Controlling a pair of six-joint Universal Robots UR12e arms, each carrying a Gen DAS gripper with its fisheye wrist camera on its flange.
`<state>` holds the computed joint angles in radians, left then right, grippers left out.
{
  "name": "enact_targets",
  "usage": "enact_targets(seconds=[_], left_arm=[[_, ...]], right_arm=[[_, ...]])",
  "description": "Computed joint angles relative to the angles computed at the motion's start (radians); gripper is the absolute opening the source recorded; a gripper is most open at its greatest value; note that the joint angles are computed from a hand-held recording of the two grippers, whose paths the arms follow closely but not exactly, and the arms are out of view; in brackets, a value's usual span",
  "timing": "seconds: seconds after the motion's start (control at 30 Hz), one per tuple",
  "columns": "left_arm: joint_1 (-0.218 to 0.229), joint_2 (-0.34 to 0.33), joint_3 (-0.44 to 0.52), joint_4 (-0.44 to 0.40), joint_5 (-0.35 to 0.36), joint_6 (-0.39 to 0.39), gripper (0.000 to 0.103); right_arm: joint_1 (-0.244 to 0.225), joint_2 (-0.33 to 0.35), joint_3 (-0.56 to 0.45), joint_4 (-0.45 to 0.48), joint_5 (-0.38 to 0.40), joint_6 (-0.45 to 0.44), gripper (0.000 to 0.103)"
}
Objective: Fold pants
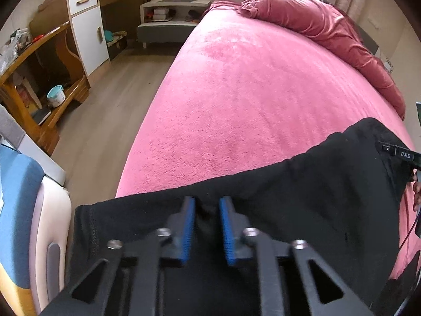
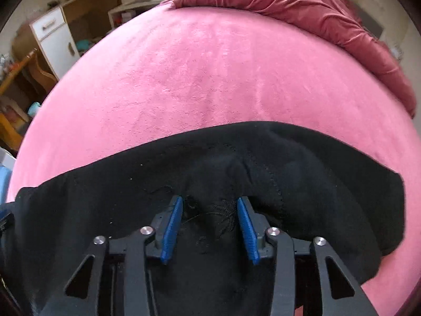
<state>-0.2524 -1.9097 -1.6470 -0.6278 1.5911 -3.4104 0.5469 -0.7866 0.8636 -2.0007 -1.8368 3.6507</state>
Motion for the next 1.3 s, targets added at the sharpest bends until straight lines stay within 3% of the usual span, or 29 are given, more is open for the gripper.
enact_targets(seconds=[0.03, 0.13, 0.3, 0.6, 0.7, 0.93, 1.03, 1.1, 1.3], left_arm=[[-0.001, 0.000, 0.000, 0.002, 0.003, -0.002, 0.009], [-0.004, 0.012, -0.012, 0.026, -0.009, -0.010, 0.002], [-0.016, 0.056, -0.054, 0.098, -0.020, 0.015, 0.000], [-0.031, 0.184, -0.195, 0.219, -0.056, -0.044, 0.000], [-0.040, 0.223, -0.246, 0.215, -0.074, -0.065, 0.000], [-0.038, 0.297, -0.336, 0.171, -0.140, -0.176, 0.000], [-0.044, 0.312, -0.342, 0.150, -0.116, -0.188, 0.000], [-0.042, 0.315, -0.337, 0.138, -0.117, -0.188, 0.003], [-0.035, 0.292, -0.290, 0.111, -0.133, -0.177, 0.012]], right_arm=[[-0.002, -0.008, 0.012, -0.007, 0.008, 0.003, 0.011], [-0.006, -0.046, 0.075, -0.074, 0.029, 0.021, 0.005], [0.005, -0.132, 0.198, -0.187, 0.019, 0.030, 0.004], [0.057, -0.316, 0.484, -0.416, -0.015, 0.089, 0.004], [0.082, -0.368, 0.575, -0.469, -0.019, 0.123, 0.004], [0.129, -0.448, 0.721, -0.512, -0.040, 0.211, 0.004], [0.136, -0.463, 0.758, -0.496, -0.026, 0.254, 0.004], [0.140, -0.467, 0.757, -0.425, -0.033, 0.277, 0.001], [0.137, -0.499, 0.769, -0.432, 0.005, 0.268, 0.002]])
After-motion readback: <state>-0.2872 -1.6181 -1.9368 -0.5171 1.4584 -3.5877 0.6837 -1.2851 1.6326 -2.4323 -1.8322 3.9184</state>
